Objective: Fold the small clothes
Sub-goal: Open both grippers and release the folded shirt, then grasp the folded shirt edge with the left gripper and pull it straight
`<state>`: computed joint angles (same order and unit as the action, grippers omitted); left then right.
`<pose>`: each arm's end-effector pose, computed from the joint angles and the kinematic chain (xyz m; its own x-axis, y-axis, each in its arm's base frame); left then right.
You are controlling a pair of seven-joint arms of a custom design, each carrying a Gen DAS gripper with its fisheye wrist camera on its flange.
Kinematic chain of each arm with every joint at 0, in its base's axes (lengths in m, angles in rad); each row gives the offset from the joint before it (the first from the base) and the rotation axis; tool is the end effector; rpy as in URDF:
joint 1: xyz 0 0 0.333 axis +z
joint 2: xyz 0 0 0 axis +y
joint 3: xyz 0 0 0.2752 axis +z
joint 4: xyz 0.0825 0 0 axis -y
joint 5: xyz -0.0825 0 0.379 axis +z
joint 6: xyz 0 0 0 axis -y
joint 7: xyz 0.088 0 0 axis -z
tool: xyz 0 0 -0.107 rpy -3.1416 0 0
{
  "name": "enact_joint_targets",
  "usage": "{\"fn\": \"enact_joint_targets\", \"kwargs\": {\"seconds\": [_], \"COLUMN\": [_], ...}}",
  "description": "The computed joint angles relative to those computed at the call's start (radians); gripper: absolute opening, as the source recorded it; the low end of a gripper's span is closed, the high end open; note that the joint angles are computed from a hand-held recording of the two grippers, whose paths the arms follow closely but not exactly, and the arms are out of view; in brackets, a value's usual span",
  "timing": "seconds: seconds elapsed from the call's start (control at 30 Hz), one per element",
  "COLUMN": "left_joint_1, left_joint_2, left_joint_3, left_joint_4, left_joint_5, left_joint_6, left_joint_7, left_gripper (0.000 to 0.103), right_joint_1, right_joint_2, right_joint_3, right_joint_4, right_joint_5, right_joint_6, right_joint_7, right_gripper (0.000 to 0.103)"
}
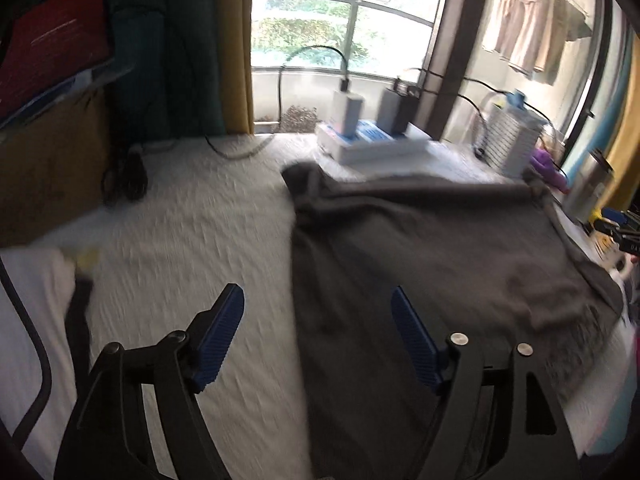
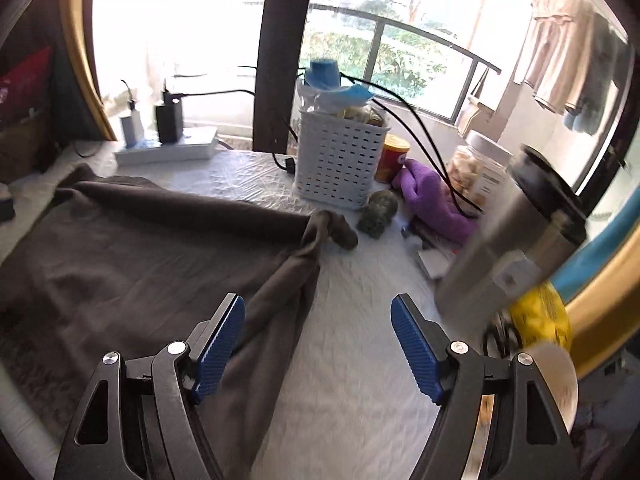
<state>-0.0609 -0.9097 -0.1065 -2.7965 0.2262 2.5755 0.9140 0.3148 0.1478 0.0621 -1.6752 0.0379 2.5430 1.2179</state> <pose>0.3505 -0.0625 0.4987 0.2957 -0.9463 0.1304 -0.6946 -0.3068 -0.6507 0.6021 0.2352 0.5561 0.5824 -0.7916 0.1847 -0.5449 -0.5488 -0.6339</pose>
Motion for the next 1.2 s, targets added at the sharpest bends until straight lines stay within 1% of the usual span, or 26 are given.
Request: {"fn": "enact_joint_targets", "kwargs": {"seconds": [0.07, 0.2, 0.23, 0.27, 0.4, 0.43, 0.5, 0.57, 0.6, 0.63, 0.67, 0.7, 0.73, 0.77, 0.8, 0.83, 0.93, 1.0, 1.13, 1.2], "left_joint_1": [-0.016, -0.069, -0.080, -0.095, -0.147, -0.156, -0.170, -0.179, -0.180, -0.182, -0.188, -0.206, -0.217, -0.211, -0.210, -0.210, -0.205, -0.201, -0.196, -0.199], "left_joint_2": [-0.056, -0.114, -0.123, -0.130, -0.155, -0.167, -0.199, -0.203, -0.208, -0.211, -0.207, -0.209, -0.203, -0.189, -0.189, -0.185, -0.222, -0.244, -0.244, -0.248], "left_joint_3": [-0.027, -0.043, -0.048, -0.050, -0.043, -0.042, -0.040, -0.045, -0.059, -0.069, -0.074, -0.053, -0.035, -0.053, -0.058, -0.063, -0.065, -0.066, -0.071, -0.069], "left_joint_4": [-0.033, -0.067, -0.073, -0.079, -0.098, -0.106, -0.131, -0.143, -0.149, -0.154, -0.152, -0.157, -0.157, -0.144, -0.139, -0.128, -0.114, -0.102, -0.091, -0.090], "left_joint_5": [-0.004, -0.020, -0.020, -0.024, -0.053, -0.060, -0.069, -0.064, -0.054, -0.040, -0.029, -0.035, -0.049, -0.041, -0.034, -0.028, -0.019, -0.013, -0.003, -0.007], "left_joint_6": [-0.022, -0.086, -0.103, -0.125, -0.191, -0.202, -0.204, -0.202, -0.200, -0.193, -0.189, -0.173, -0.152, -0.157, -0.165, -0.172, -0.181, -0.187, -0.170, -0.180], "left_joint_7": [-0.029, -0.059, -0.063, -0.065, -0.078, -0.085, -0.096, -0.094, -0.097, -0.094, -0.086, -0.070, -0.057, -0.066, -0.060, -0.056, -0.060, -0.060, -0.063, -0.069], "left_gripper": [0.076, 0.076, 0.076, 0.076, 0.076, 0.076, 0.076, 0.075, 0.067, 0.060, 0.041, 0.019, 0.014, 0.012, 0.011, 0.010, 0.010, 0.010, 0.010, 0.010], "right_joint_1": [-0.005, -0.013, -0.017, -0.025, -0.050, -0.052, -0.066, -0.100, -0.111, -0.112, -0.111, -0.112, -0.117, -0.126, -0.125, -0.121, -0.105, -0.107, -0.076, -0.065], "right_joint_2": [-0.083, -0.214, -0.242, -0.279, -0.341, -0.351, -0.369, -0.376, -0.376, -0.374, -0.370, -0.361, -0.352, -0.346, -0.338, -0.335, -0.323, -0.322, -0.342, -0.362], "right_joint_3": [0.001, 0.013, 0.021, 0.036, 0.086, 0.092, 0.107, 0.134, 0.135, 0.129, 0.115, 0.108, 0.103, 0.098, 0.085, 0.072, 0.033, 0.029, 0.001, -0.007], "right_joint_4": [-0.100, -0.273, -0.313, -0.363, -0.466, -0.482, -0.515, -0.534, -0.536, -0.534, -0.528, -0.521, -0.513, -0.510, -0.508, -0.508, -0.499, -0.494, -0.507, -0.527], "right_joint_5": [0.020, -0.028, -0.055, -0.117, -0.269, -0.287, -0.342, -0.456, -0.485, -0.488, -0.473, -0.468, -0.475, -0.493, -0.481, -0.454, -0.320, -0.284, -0.088, -0.001], "right_joint_6": [0.019, 0.059, 0.068, 0.077, 0.095, 0.095, 0.103, 0.113, 0.116, 0.117, 0.112, 0.108, 0.104, 0.111, 0.118, 0.121, 0.129, 0.125, 0.117, 0.113], "right_joint_7": [0.002, 0.080, 0.106, 0.155, 0.250, 0.260, 0.293, 0.373, 0.402, 0.410, 0.403, 0.398, 0.397, 0.404, 0.386, 0.365, 0.281, 0.260, 0.140, 0.098], "right_gripper": [0.077, 0.077, 0.077, 0.077, 0.077, 0.077, 0.077, 0.077, 0.077, 0.068, 0.058, 0.035, 0.023, 0.020, 0.011, 0.009, 0.007, 0.007, 0.008, 0.008]}}
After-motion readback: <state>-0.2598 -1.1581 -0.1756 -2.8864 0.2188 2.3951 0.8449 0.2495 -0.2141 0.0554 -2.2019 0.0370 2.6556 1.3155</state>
